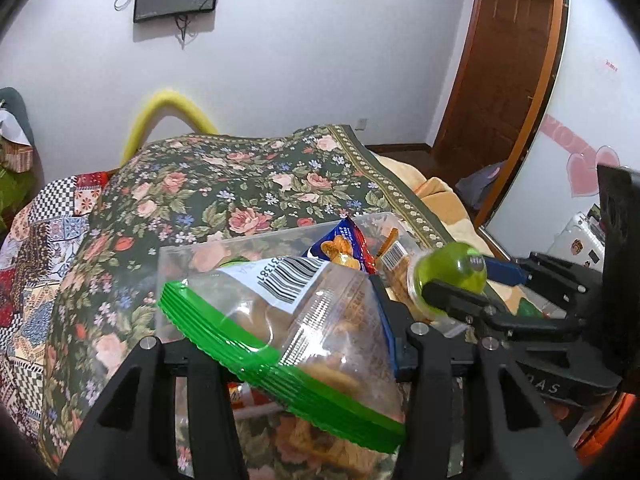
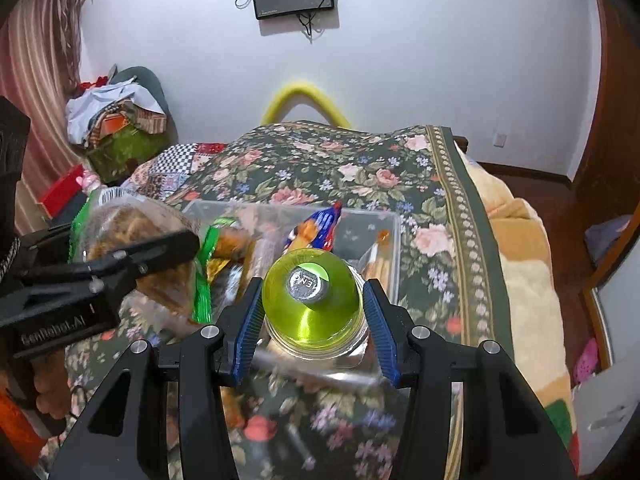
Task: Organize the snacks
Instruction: 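Carry the bread bag and lime-green bottle into the box, release both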
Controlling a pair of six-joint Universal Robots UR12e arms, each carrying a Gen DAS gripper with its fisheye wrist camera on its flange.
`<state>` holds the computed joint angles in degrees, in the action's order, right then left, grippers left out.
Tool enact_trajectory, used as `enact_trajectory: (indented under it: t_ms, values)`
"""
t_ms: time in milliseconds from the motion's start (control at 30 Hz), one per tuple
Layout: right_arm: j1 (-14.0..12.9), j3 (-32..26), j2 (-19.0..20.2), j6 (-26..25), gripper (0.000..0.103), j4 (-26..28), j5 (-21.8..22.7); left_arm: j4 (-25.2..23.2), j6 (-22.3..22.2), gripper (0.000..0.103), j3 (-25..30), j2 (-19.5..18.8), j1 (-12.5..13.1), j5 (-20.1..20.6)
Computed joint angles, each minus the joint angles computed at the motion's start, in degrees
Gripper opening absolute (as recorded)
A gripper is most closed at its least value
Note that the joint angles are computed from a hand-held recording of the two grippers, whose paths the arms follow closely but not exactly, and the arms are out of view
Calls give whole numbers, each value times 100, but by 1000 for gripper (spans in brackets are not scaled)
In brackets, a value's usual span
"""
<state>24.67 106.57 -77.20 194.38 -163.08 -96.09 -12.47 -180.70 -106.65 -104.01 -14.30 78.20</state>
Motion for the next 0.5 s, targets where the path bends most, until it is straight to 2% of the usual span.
enact_trajectory:
  t_ms: [267, 500]
  values:
    - [-156, -359, 271, 48, 46, 226, -118, -396, -35, 47, 309, -348, 75, -387]
    - [-243, -555, 443, 108, 46, 488, 64, -583, 91, 47, 444, -516, 40, -261]
